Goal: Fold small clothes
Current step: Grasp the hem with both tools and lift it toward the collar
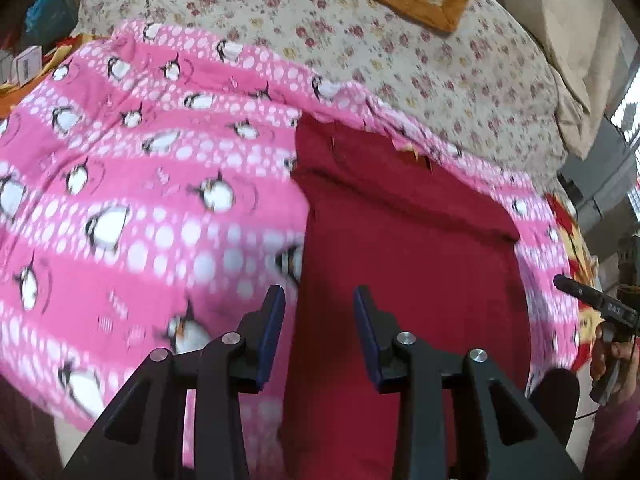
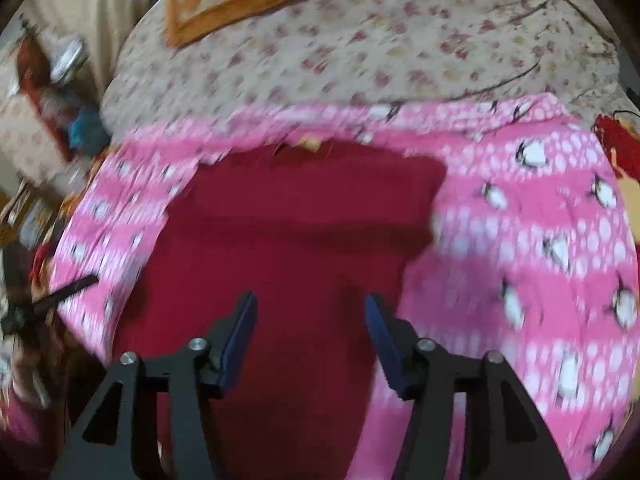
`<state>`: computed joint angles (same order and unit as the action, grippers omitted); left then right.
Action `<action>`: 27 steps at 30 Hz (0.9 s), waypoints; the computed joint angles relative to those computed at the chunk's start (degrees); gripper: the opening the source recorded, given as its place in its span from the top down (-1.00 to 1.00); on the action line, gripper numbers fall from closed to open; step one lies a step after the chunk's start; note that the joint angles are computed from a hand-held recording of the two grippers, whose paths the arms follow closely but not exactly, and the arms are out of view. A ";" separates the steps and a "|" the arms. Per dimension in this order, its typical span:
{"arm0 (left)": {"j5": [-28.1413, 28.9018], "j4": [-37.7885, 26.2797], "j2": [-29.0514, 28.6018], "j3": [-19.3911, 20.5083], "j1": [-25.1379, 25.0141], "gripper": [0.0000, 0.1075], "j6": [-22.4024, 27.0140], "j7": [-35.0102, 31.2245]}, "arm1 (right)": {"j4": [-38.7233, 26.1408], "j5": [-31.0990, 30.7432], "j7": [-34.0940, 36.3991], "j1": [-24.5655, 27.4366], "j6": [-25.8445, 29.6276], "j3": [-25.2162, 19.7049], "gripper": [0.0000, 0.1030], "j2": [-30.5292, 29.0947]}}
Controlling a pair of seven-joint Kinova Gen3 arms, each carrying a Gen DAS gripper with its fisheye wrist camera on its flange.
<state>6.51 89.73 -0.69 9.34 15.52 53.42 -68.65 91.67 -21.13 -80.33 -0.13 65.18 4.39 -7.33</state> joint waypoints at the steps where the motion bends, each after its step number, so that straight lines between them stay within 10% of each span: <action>1: 0.61 0.87 -0.71 0.01 0.09 0.72 0.69 -0.23 | 1.20 0.13 0.53 -0.14 1.47 -0.10 -0.22 -1.43; 16: -0.84 10.82 -4.34 3.36 3.51 0.72 4.48 5.99 | 20.29 0.64 -0.53 -1.84 9.38 1.87 -0.24 -10.71; 27: -1.66 10.24 -3.29 3.79 4.22 0.72 5.40 8.35 | 19.89 -4.77 7.54 -2.63 11.40 4.22 -0.15 -9.37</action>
<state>4.85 99.96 -3.98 13.13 19.74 58.82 -60.30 111.56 -25.90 -72.79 -2.77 76.58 8.60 -16.70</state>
